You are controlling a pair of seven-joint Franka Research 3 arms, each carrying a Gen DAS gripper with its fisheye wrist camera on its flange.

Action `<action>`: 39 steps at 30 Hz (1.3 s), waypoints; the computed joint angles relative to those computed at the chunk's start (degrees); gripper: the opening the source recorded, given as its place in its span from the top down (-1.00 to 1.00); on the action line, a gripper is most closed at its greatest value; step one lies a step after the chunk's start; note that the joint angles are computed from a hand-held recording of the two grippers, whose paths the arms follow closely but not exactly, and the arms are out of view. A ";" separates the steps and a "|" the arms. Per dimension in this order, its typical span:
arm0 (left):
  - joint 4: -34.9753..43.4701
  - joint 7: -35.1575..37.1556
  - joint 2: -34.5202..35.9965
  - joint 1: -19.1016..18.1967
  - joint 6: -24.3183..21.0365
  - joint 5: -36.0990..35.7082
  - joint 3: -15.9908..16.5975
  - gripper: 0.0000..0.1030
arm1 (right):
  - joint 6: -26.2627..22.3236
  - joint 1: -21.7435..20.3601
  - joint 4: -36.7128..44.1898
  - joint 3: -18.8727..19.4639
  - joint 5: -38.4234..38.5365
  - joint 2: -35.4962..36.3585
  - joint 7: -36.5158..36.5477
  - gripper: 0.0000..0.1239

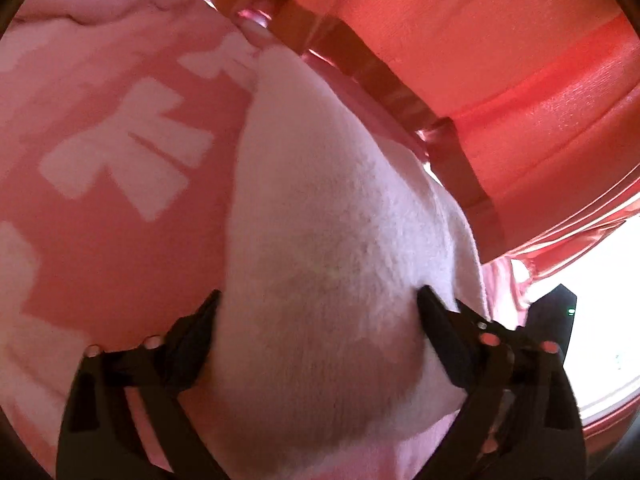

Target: Fold small clothes

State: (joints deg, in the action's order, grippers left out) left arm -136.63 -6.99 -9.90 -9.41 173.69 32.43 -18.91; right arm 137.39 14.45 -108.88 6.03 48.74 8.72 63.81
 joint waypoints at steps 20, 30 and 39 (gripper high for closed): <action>10.00 -0.98 -3.68 -4.09 -29.83 15.24 -2.48 -0.40 | 16.55 3.21 -7.51 -0.61 -2.82 -9.89 -0.35 0.31; 12.91 9.84 0.98 -10.28 -41.85 4.43 -0.79 -0.54 | 11.44 4.82 -13.74 0.91 -38.10 -11.08 14.33 0.87; 16.38 8.56 2.43 -12.47 -50.15 7.14 -2.35 -0.62 | 18.21 4.95 -20.26 0.86 -36.19 -18.99 15.19 0.67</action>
